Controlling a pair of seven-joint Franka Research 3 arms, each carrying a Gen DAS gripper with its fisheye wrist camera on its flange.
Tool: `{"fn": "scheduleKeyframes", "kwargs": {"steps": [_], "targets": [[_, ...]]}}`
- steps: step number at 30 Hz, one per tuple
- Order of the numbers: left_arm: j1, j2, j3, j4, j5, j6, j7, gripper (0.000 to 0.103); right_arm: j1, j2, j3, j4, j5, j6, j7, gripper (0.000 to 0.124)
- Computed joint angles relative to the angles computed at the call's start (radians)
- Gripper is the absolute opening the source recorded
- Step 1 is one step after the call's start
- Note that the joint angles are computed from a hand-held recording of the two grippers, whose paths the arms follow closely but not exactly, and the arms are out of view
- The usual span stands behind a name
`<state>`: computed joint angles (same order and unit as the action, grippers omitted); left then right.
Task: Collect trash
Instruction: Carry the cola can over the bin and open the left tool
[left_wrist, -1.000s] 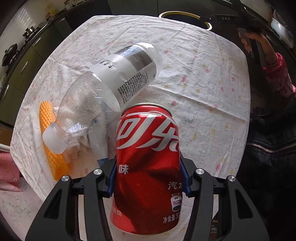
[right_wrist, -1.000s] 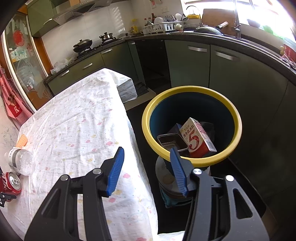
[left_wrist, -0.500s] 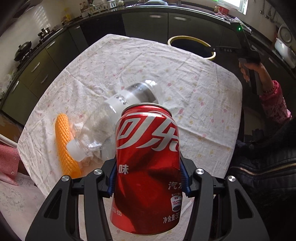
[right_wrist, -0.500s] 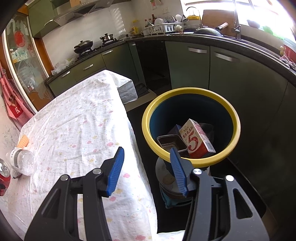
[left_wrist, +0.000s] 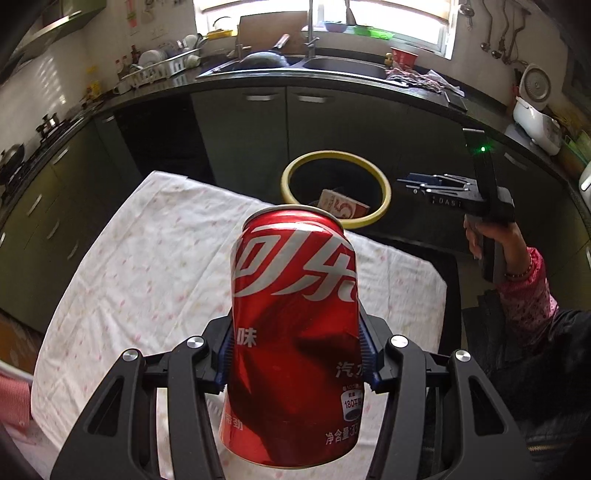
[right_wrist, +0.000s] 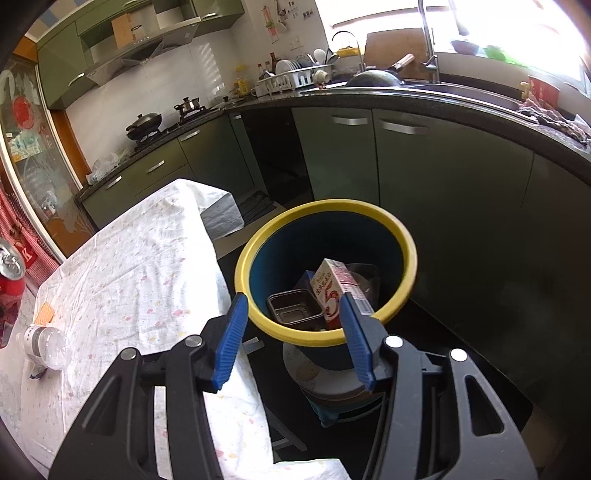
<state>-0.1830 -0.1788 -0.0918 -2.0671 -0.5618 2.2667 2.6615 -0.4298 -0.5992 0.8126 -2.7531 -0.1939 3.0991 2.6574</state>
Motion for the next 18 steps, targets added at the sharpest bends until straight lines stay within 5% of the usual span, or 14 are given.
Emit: {"fn": "scheduleKeyframes", "kwargs": {"steps": [9,15,18], "targets": [[-0.097,0.411,-0.182,0.424,0.196,0.002,-0.269,0.053,0.057,-0.112,-0.104,-0.148,0.082,0.041,0.000,0.049],[-0.177,0.628,-0.236,0.638,0.375,0.039,-0.453,0.053,0.073,-0.125,-0.129,-0.205,0.144,0.069,-0.018,0.049],[-0.200,0.668,-0.239,0.665,0.439,0.135,-0.532,0.077,0.077,-0.121,-0.131,-0.217,0.173,0.083,-0.026,0.049]]}}
